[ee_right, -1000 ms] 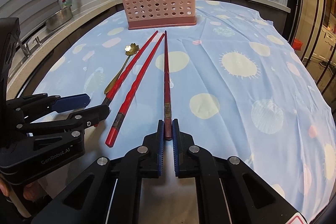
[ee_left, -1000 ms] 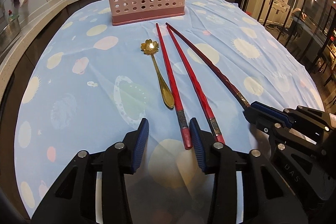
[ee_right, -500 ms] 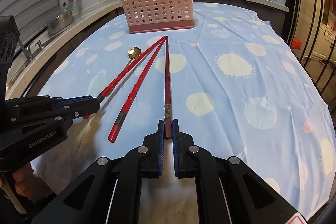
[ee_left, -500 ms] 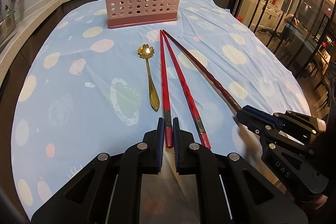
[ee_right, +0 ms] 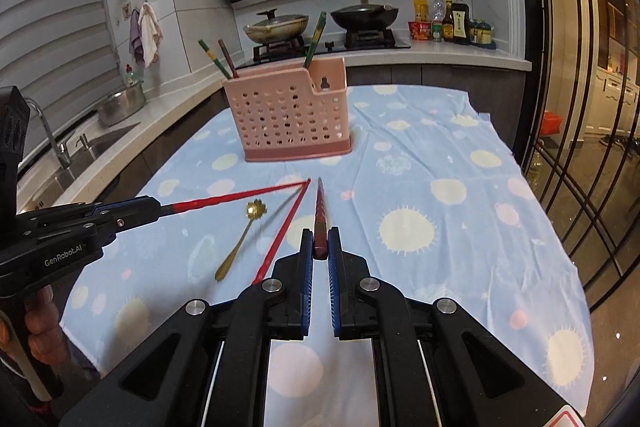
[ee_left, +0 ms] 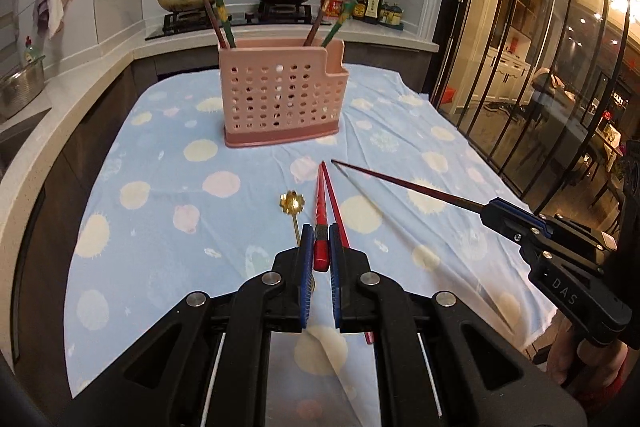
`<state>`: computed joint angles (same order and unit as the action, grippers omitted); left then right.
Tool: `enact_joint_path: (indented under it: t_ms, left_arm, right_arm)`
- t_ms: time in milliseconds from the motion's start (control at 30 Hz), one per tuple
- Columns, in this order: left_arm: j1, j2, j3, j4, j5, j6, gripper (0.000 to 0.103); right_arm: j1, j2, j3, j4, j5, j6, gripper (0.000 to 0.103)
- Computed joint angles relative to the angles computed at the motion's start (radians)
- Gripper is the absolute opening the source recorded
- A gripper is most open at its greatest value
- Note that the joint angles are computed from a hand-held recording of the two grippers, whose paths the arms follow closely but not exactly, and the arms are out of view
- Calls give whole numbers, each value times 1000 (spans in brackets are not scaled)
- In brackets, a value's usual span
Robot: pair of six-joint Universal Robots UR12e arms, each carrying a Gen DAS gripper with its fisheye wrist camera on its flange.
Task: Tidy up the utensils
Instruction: 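Lift the red chopstick with left tool while right tool carries its chopstick to holder, then release the red chopstick into the holder with left tool while right releases its own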
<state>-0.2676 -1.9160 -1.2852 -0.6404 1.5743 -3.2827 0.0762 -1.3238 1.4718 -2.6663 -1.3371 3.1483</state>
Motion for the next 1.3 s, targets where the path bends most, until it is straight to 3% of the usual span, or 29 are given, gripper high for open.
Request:
enact_joint_path:
  t_ms: [233,867,1067,1300]
  left_arm:
    - [5,-41,95,59,35,16,7]
    - [19,-186,412,62,64,64,7]
    - [24,-250,561,49,82,97,7]
    - [35,-351,778,-9,102,113,7]
  right_arm:
    - [-14,29,-67,-72,12,21,7]
    - [-24,160,-347,-111,75,32,7]
    - [-23,234,-500,-102,116,69,7]
    - [1,357,-748,-51,94,82,7]
